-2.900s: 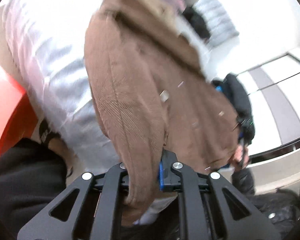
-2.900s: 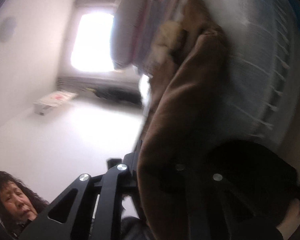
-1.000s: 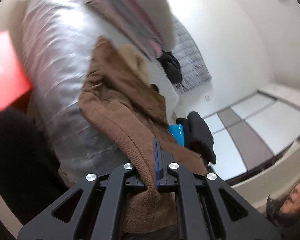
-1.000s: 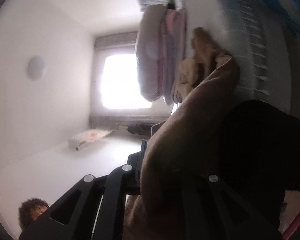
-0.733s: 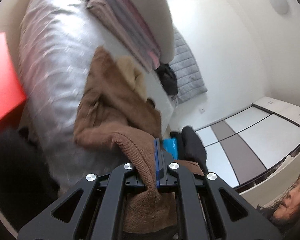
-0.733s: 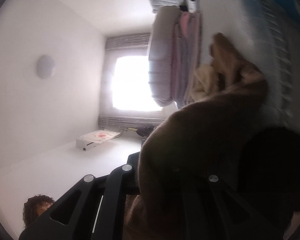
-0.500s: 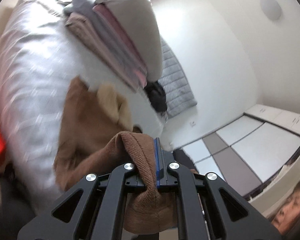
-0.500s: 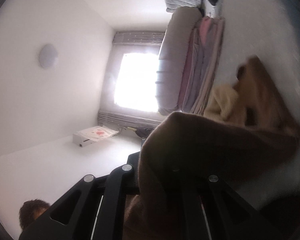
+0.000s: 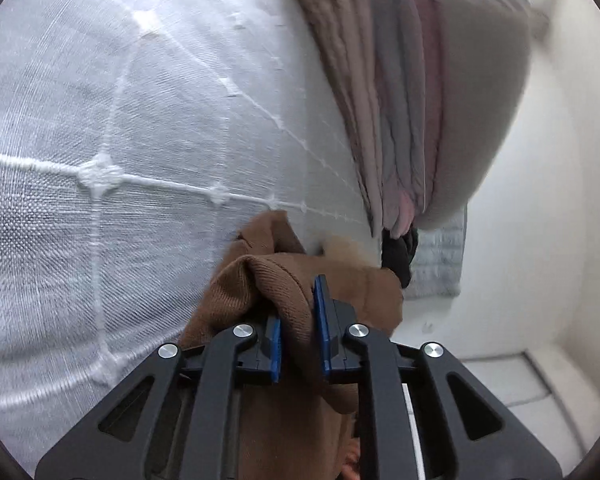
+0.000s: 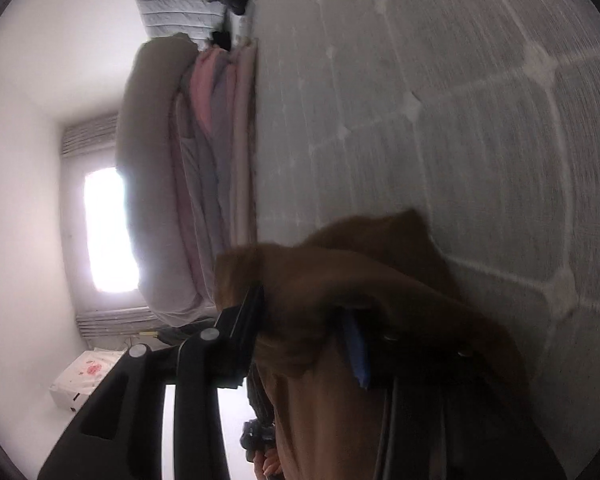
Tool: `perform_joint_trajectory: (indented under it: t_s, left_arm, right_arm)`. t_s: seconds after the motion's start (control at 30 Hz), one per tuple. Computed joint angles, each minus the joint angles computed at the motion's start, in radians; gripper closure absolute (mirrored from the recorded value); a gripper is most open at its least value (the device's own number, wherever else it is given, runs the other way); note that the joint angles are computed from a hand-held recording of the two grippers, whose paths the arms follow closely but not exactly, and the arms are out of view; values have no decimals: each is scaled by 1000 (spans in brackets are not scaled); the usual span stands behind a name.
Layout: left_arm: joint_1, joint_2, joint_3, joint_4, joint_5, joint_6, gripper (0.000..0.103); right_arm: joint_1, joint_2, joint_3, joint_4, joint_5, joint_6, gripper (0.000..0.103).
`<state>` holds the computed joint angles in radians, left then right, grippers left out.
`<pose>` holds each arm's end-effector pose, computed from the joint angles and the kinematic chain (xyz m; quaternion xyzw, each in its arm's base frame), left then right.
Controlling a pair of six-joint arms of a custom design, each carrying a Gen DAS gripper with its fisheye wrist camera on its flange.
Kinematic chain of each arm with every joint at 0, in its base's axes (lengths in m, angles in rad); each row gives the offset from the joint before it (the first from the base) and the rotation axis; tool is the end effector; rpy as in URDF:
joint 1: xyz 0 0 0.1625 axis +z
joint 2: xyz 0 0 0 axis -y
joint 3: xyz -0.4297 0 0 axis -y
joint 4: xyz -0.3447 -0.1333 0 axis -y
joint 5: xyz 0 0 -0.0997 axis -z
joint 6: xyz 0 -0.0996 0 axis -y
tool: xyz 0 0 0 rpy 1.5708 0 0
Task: Fold large clothes
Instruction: 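Lower the held hem onto the coat near the collar with both grippers, then open both grippers and release the folded coat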
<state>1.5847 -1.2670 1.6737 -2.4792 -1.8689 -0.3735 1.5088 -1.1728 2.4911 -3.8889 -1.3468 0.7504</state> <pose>0.1121 -0.5768 0.4006 0.1482 -0.9471 0.2158 0.1854 0.1311 -0.3971 0.2562 0.2954 0.8223 -0.4153 0.2531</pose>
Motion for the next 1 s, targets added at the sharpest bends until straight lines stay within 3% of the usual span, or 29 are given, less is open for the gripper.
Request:
perform_joint_trajectory:
  t_s: [0.07, 0.17, 0.27, 0.47, 0.53, 0.67, 0.77, 0.83, 0.87, 0.93, 1.0]
  left_arm:
    - [-8, -5, -16, 10, -12, 26, 89]
    - [-15, -17, -14, -31, -60, 30, 76]
    - [-21, -11, -6, -125, -73, 28, 63]
    - [-32, -11, 0, -255, -30, -9, 53]
    - [-52, -32, -4, -264, 30, 26, 51]
    - [-65, -100, 5, -180, 69, 127, 50]
    - [-82, -165, 40, -90, 137, 213, 49]
    - [-99, -229, 98, -32, 226, 273, 48]
    - [-100, -255, 124, -18, 252, 292, 47]
    - [-104, -296, 166, 43, 322, 307, 47]
    - [-106, -319, 186, 85, 342, 327, 47]
  right_arm:
    - [-31, -1, 28, -77, 88, -1, 45]
    - [1, -28, 36, -108, 31, -41, 36]
    - [22, -49, 34, -115, 20, -66, 32]
    - [102, -73, -64, 57, -69, -113, 30]
    - [115, -62, -77, 94, -125, -126, 30]
    - [164, -75, -17, 42, -223, -176, 30]
    - [268, -128, 10, 77, -411, -296, 29]
    - [358, -150, 49, 49, -587, -378, 24]
    - [386, -151, 73, 15, -641, -416, 23]
    - [421, -148, 97, 3, -713, -461, 23]
    - [421, -152, 135, 9, -717, -480, 23]
